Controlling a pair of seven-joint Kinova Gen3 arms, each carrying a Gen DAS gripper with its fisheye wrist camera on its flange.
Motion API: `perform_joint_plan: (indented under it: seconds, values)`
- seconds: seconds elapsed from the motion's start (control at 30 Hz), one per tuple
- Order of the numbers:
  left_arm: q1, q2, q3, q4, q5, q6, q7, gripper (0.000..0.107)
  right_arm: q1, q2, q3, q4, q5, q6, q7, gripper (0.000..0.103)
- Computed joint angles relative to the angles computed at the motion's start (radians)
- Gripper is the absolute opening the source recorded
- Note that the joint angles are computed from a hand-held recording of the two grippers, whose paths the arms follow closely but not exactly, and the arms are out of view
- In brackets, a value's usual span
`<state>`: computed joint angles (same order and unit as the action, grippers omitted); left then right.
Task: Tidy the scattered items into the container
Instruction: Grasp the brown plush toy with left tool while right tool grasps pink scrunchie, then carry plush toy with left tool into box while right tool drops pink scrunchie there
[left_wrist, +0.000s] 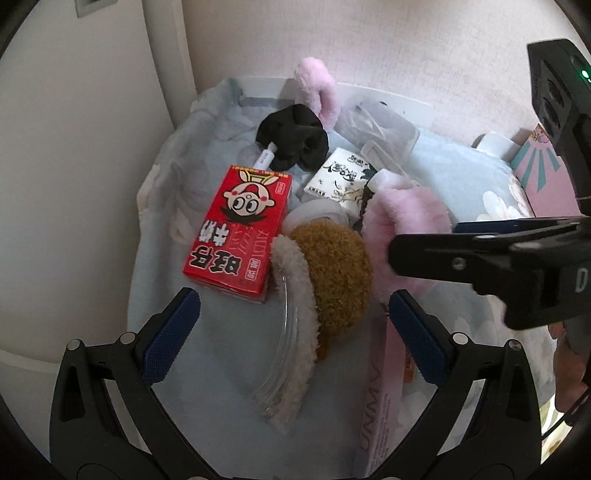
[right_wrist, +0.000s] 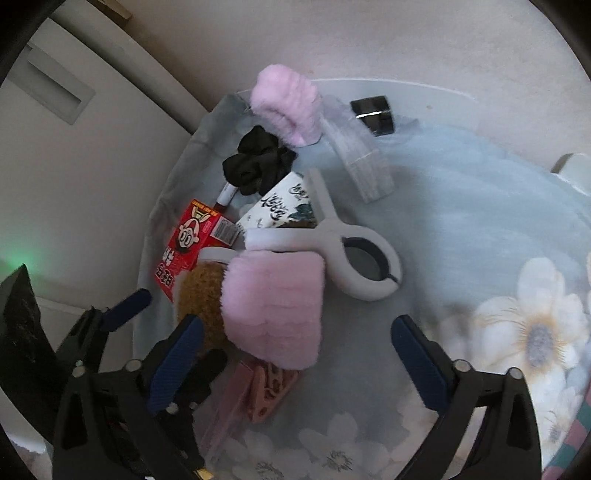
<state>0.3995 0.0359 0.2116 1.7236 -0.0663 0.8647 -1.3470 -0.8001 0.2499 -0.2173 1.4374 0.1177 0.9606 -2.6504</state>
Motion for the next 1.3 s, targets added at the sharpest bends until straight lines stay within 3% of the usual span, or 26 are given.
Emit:
perform_joint_plan:
  seconds: [0.07,0.2,0.27,0.4,1.0,1.3]
  values:
    - [-0.004,-0.003,-0.002,0.010,0.014,-0.008,-0.012,0.091,0.008,0.007,-0.004,0.001,-0.018,-0.015,0.011,0.090]
    - [-0.014,0.001,-0.008,0.019,0.043,-0.011,-0.021,0.070,0.018,0.017,-0.008,0.005,-0.053,-0.049,0.037,0.063]
    - [-0.028,-0.001,-0.015,0.028,0.089,-0.020,-0.053,0.064,0.019,0.015,-0.008,0.014,-0.064,-0.069,0.040,0.058]
    - [-0.052,-0.015,-0.023,0.045,0.180,-0.039,-0.129,0.037,0.003,0.014,-0.002,0.009,-0.051,-0.064,0.028,0.047]
    - [-0.079,-0.057,-0.029,0.002,0.266,0.014,-0.176,0.033,-0.131,-0.034,-0.009,-0.066,0.170,0.080,-0.136,0.042]
    - [-0.064,-0.107,-0.004,-0.122,0.202,0.111,-0.104,0.033,-0.086,-0.143,-0.047,-0.042,0.216,0.124,-0.182,0.042]
